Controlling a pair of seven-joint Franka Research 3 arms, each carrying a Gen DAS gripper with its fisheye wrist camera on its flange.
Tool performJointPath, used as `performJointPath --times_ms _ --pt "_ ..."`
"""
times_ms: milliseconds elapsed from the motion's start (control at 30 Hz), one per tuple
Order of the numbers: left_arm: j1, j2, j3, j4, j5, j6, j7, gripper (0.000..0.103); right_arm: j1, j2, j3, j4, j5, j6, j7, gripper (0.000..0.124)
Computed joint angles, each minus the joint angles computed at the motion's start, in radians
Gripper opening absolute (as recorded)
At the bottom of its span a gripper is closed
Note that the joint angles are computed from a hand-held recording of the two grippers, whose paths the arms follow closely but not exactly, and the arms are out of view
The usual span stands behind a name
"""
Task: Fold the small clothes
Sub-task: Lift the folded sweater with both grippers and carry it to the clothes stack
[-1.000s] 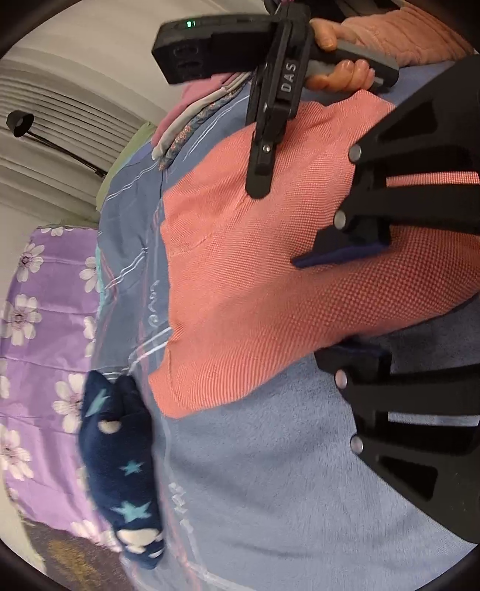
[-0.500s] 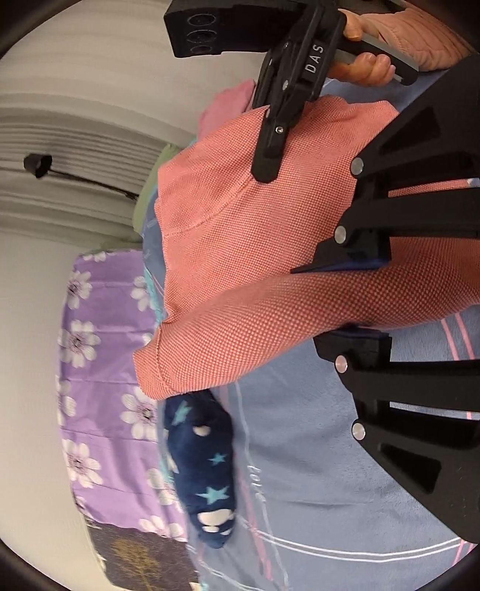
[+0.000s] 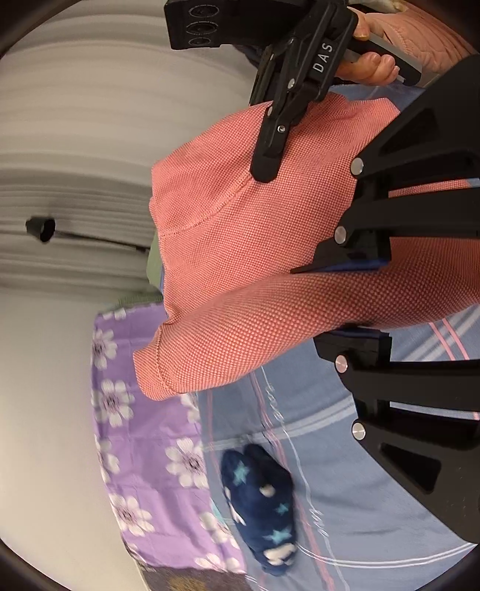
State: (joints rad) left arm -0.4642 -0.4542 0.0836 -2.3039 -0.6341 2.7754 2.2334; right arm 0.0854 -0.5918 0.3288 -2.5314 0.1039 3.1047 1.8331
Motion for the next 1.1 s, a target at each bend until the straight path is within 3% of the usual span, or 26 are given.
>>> performJointPath --times_ms 233,600,833,1100 --pt "-0.049 0.113 -0.056 0.137 -0.057 -0.021 0.064 0.024 -0.105 -0.144 -0.006 -0.054 -0.023 -0.066 0.035 0.020" --pt "0.013 0.318 -0.207 0.418 -0.114 -0.078 0.064 0.023 -0.250 -0.203 -0.075 -0.022 -0.068 -0.125 0.022 0.020" --pt "0.074 0.465 -0.325 0.603 0.045 -0.072 -0.036 0.023 -0.333 -0.148 -0.102 0.047 -0.085 -0.124 0.014 0.019" --pt "0.101 0.635 -0.406 0.811 0.322 -0.099 -0.203 0.023 -0.386 -0.024 -0.138 0.139 -0.106 -0.141 0.024 0.019"
